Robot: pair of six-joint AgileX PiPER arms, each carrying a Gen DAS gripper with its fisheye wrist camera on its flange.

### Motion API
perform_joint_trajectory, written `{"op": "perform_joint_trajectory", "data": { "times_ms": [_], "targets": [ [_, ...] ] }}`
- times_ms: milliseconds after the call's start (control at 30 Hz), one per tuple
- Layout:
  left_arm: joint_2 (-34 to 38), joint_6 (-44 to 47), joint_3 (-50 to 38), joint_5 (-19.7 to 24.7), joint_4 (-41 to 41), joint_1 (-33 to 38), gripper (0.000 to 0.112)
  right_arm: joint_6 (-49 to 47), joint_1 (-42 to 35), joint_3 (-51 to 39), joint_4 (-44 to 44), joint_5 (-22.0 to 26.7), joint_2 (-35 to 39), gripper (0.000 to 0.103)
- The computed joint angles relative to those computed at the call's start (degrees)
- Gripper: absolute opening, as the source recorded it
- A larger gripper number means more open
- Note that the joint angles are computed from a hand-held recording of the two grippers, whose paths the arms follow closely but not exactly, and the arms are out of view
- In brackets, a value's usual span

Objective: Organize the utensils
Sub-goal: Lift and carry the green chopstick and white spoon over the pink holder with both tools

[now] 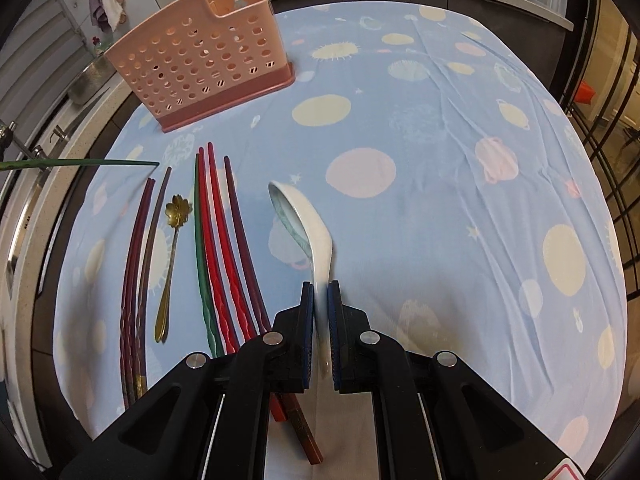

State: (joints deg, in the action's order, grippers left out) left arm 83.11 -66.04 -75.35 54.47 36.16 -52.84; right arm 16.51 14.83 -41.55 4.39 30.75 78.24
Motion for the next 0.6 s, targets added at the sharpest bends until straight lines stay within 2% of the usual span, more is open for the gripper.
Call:
{"op": "perform_joint_trajectory", "data": {
  "times_ms": [267, 600],
  "targets": [
    [0.1, -0.7, 0.4, 0.5, -0.2, -1.0, 0.007, -2.1, -1.2, 4.9, 2.8, -1.0, -3.7, 0.009],
    [0.4, -0.7, 0.7, 0.5, -0.8, -1.4, 0.007, 3.6, 3.1, 8.7, -1.7, 2.2, -9.7, 0.012]
  ]
}}
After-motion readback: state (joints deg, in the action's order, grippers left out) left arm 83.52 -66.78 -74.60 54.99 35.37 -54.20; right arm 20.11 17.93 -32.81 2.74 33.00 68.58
